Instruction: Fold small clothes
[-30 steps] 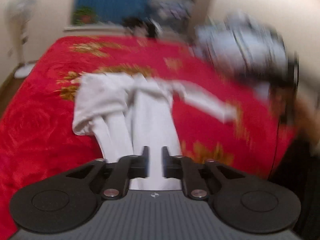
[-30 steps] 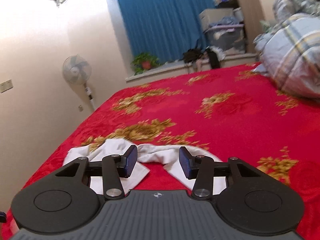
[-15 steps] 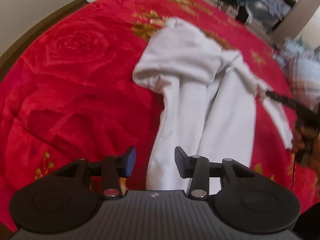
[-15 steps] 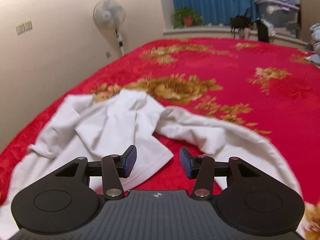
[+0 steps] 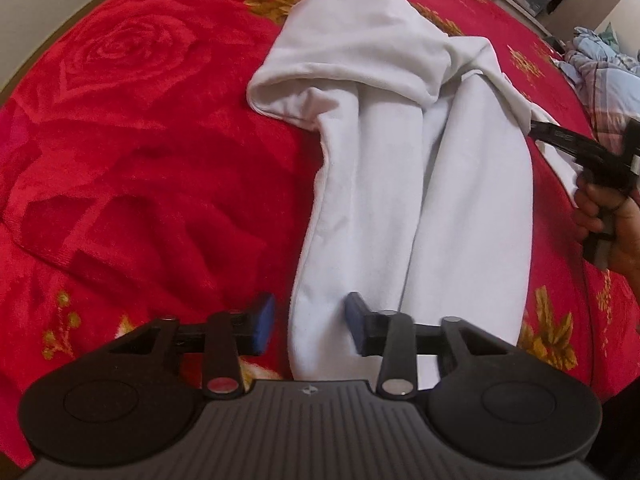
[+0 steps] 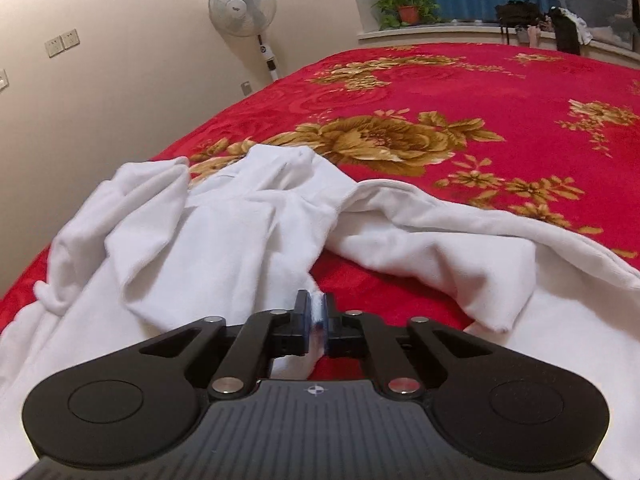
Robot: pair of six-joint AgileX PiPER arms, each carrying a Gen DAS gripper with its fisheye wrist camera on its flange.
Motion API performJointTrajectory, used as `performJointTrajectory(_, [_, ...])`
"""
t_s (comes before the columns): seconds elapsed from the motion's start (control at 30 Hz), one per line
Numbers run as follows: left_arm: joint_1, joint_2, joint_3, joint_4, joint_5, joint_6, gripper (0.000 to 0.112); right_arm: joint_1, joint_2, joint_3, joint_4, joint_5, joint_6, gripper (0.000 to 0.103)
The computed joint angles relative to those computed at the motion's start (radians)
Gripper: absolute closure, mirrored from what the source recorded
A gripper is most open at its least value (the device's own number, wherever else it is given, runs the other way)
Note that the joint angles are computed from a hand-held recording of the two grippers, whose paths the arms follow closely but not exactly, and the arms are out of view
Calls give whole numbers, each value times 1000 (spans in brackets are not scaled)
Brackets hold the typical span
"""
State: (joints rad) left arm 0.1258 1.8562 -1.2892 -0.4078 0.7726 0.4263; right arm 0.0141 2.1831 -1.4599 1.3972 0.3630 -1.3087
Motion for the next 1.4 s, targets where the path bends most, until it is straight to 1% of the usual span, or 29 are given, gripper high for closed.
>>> performJointTrajectory(0.03, [2,-5,2,2,-3,-2,93,-8,-24,28,52,14,-44,98])
performJointTrajectory(0.07, [6,-10,5,-1,-3,0,100,-21,-59,65,98,40,-79,98])
performJointTrajectory(0.1, [13,4,-12,-15,-1,10,103,-32,-89,93,119,59,-96,98])
performJointTrajectory(0.27, [24,-53,40,-81,-49,77,108,-92,-333,261,63,114,-39,99])
performJointTrajectory(0.4, [105,-157,127,-319,-50,291,109,-181,-603,447,14,193,15,99])
performJointTrajectory(0.47, [160,-202,162,-413,-22,365,109,-264,-771,549,-18,272,42,99])
performJointTrajectory(0.5, [185,-217,177,-448,-7,392,109,-325,-856,597,-28,330,54,99])
performJointTrajectory(0.57, [234,-246,207,-507,28,436,109,-523,-1027,687,-57,524,84,99])
performJointTrajectory(0.6, [246,-254,212,-519,39,446,109,-623,-1093,723,-75,599,107,99])
performJointTrajectory(0.63, [256,-261,217,-527,46,458,109,-723,-1136,755,-82,669,118,99])
performJointTrajectory(0.67, [263,-258,212,-530,58,463,109,-823,-1184,798,-91,713,160,99])
performJointTrajectory(0.7, [267,-255,206,-525,70,456,109,-918,-1196,818,-124,778,163,99])
performJointTrajectory(0.73, [267,-244,198,-521,76,443,109,-974,-1183,810,-198,803,206,99])
performJointTrajectory(0.77, [265,-231,188,-519,88,428,108,-989,-1169,815,-259,788,208,99])
performJointTrajectory(0.8, [260,-220,174,-511,102,407,107,-965,-1149,819,-339,739,220,99])
performJointTrajectory(0.83, [255,-207,157,-496,114,385,107,-913,-1122,825,-410,674,260,98])
performJointTrajectory(0.87, [244,-199,148,-480,117,365,105,-885,-1088,830,-441,650,268,98])
performJointTrajectory(0.9, [241,-192,145,-472,120,364,104,-845,-1064,836,-481,608,295,94])
performJointTrajectory(0.93, [232,-185,138,-458,128,354,96,-806,-1068,847,-503,554,315,94])
performJointTrajectory(0.97, [225,-176,131,-441,145,346,83,-765,-1078,863,-514,499,321,93])
performJointTrajectory(1.0, [211,-164,120,-417,157,329,74,-735,-1070,866,-519,471,312,90])
performJointTrajectory(1.03, [196,-155,114,-378,171,315,60,-711,-1054,858,-522,465,316,86])
performJointTrajectory(1.07, [176,-151,115,-324,169,293,54,-673,-1033,850,-525,442,329,77])
performJointTrajectory(1.1, [156,-156,127,-270,154,268,54,-629,-1015,847,-541,399,351,70])
performJointTrajectory(1.17, [132,-160,148,-195,125,234,53,-510,-984,856,-624,291,452,64])
performJointTrajectory(1.23, [127,-144,148,-161,122,211,53,-412,-925,856,-711,222,538,64])
performJointTrajectory(1.27, [124,-140,150,-148,120,194,51,-356,-895,864,-758,162,580,64])
performJointTrajectory(1.37, [131,-130,156,-171,129,204,51,-234,-830,878,-949,6,749,64])
performJointTrajectory(1.4, [128,-126,153,-178,139,209,51,-214,-809,882,-989,-30,787,63])
